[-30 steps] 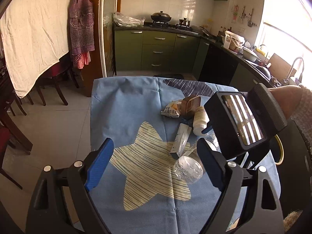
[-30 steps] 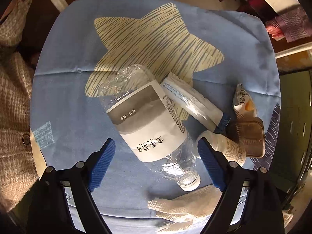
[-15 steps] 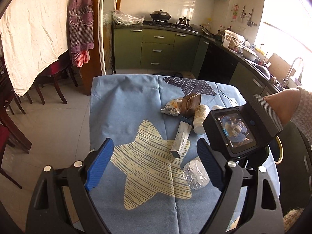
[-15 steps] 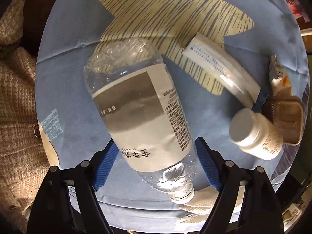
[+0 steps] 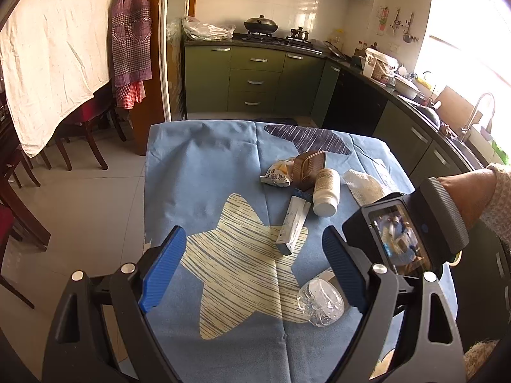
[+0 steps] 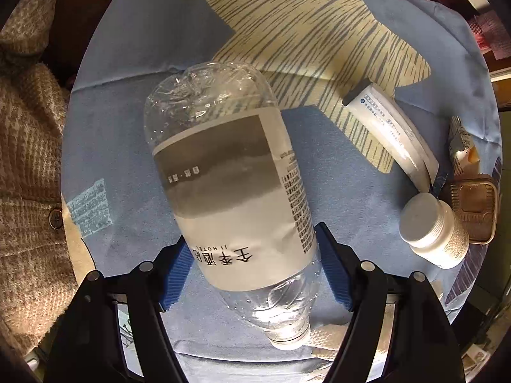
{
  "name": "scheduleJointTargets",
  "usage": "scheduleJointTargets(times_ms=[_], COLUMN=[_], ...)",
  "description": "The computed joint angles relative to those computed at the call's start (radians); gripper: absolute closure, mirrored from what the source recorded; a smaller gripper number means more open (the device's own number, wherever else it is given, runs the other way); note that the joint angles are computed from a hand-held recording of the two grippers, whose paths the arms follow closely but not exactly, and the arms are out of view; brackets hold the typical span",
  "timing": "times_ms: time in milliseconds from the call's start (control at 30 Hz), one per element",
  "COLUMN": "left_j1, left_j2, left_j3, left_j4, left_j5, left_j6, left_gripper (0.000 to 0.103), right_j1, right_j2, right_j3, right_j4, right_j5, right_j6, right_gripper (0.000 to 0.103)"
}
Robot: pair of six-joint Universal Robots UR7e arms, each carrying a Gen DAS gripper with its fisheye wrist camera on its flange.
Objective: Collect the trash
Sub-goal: 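Lower the right gripper onto the water bottle and grasp its middle, then carry the water bottle over the bin and open the right gripper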
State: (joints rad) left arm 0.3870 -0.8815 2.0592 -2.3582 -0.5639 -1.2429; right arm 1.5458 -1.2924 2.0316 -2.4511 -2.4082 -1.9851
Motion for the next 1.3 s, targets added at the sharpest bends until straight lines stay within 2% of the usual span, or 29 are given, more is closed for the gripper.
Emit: scheduleJointTargets(times_ms=[100,167,300,400,467,767,900,1000,1167,1300], left_j1=[-0.002,-0.003,-0.008,-0.013,-0.016,-0.027,-0.03,-0.028,-0.022,-0.018], left_j2=[-0.004,-0.008,-0.016,-0.013,-0.007,0.035,0.064,0.089,0.129,0.147], left_j3=[0.001,0.003,0.009,0.008,0.003,-0.03,-0.051,-0.069,-0.102,-0.122], left_j4=[0.013,0.019,0.028,0.023,0.019,-0.031,-0.073,-0.11,-0.153,-0.164], left_j5=[0.004,0.006,0.012,0.013,0.012,0.002,-0.005,-0.016,-0.037,-0.046], left_j6=[-0.012,-0.018,-0.033,-0.026,-0.015,0.057,0.104,0.146,0.211,0.239], left_gripper=[0.02,0.02,0.02,0.02,0.02,0.02,0.02,0.02,0.02,0.02], right_j1=[-0.028,-0.037,-0.053,-0.075,-0.097,-0.203,-0.276,-0.304,-0.371,-0.428], right_j2=[-0.039,-0.048,-0.027,-0.025,-0.027,-0.113,-0.156,-0.1,-0.015,0.055], right_j3=[0.038,0.031,-0.05,-0.095,-0.127,-0.265,-0.352,-0.525,-0.674,-0.809], right_j4=[-0.053,-0.033,0.093,0.142,0.137,0.23,0.245,0.278,0.193,0.201], right_j5=[0.037,0.042,0.031,0.037,0.049,0.191,0.25,0.245,0.198,0.18], right_j6=[-0.044,-0.01,0.151,0.208,0.203,0.264,0.28,0.355,0.466,0.526], right_gripper=[0.031,0.032,0.032,0.032,0.032,0.032,0.032,0.032,0.032,0.032])
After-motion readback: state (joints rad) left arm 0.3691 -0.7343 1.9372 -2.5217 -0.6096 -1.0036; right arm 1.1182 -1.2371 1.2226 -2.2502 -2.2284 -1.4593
